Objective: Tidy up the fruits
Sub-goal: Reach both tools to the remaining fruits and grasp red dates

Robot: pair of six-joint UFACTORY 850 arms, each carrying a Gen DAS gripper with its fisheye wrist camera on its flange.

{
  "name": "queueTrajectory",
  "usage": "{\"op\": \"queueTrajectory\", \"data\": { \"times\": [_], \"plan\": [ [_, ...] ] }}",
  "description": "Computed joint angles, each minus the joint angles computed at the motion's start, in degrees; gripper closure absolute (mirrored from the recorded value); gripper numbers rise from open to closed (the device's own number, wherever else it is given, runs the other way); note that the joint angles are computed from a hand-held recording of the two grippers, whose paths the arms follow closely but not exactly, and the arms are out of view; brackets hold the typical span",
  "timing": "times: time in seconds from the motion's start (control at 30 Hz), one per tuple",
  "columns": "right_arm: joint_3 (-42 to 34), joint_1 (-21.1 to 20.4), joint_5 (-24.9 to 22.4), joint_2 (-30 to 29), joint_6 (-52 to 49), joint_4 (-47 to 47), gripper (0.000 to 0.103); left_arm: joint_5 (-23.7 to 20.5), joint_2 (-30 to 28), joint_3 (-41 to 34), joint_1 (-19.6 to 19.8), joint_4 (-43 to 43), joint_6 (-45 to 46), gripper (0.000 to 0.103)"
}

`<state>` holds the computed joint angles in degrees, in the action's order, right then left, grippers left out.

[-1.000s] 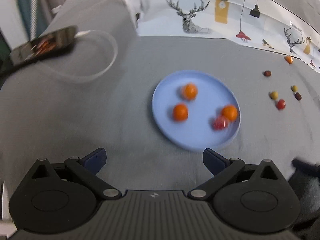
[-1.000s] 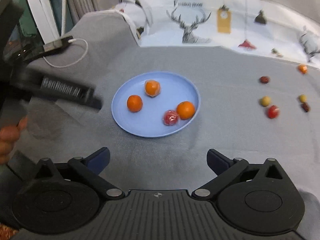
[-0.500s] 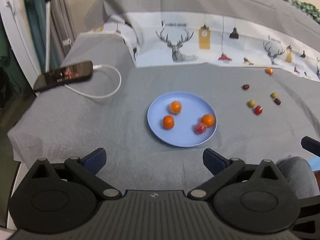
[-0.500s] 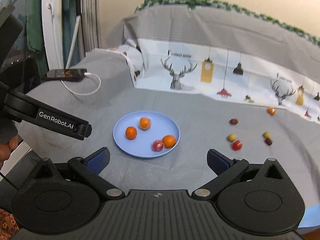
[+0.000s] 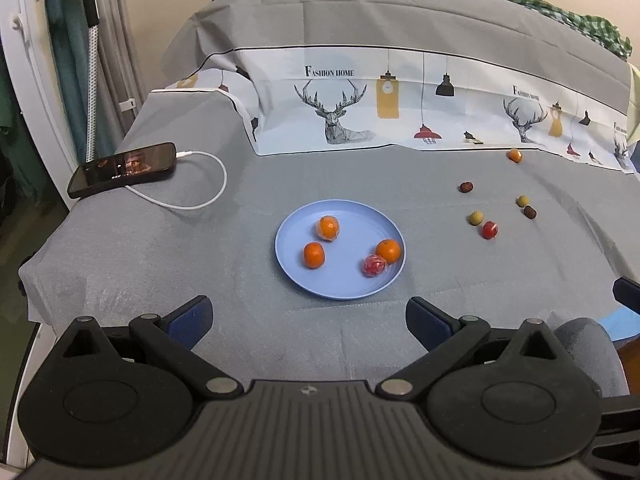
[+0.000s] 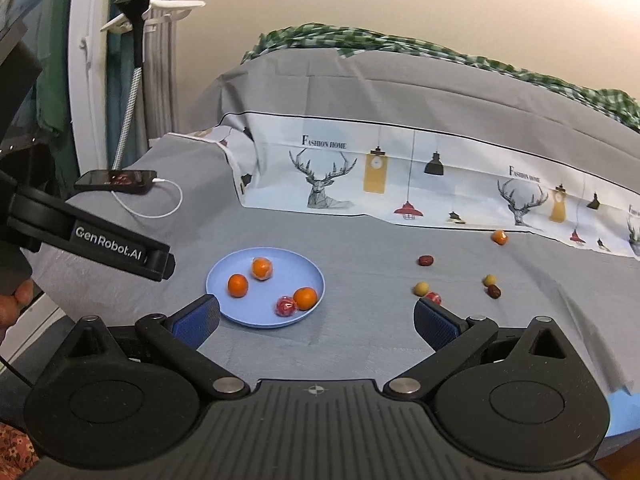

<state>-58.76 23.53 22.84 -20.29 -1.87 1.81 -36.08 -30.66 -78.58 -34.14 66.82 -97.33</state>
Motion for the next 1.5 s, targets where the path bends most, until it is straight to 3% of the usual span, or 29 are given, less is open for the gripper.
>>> {"op": "queueTrajectory", "data": {
  "times": [0.33,0.87,1.07,1.3,1.5],
  "plan": [
    [-1.05,-0.75,-0.8,-1.21,4.32,-3.52,0.001,-0.02,-1.59,-2.11,0.55,-0.75,2.09,0.0],
    [-4.03,-2.92,-3.26,-4.09,16.88,-12.21,0.001,-0.43,-6.9,-8.76,1.23,-8.64,12.88,0.0],
    [-4.52,-3.78,-1.05,-5.19,12.16,-4.11,0.001,-0.23,-10.1,-13.51,1.41,-10.82,16.14,0.0],
    [-7.05,-6.16,-1.33,-7.54,6.99,2.92,0.001,-0.65,-16.21,-22.9,2.14,-16.95,23.66,0.0],
    [-12.7,-9.47,-3.63,-12.19,-0.7,12.97,0.001,-3.58,-27.51,-41.4,3.21,-24.59,34.34,0.0]
  ]
}}
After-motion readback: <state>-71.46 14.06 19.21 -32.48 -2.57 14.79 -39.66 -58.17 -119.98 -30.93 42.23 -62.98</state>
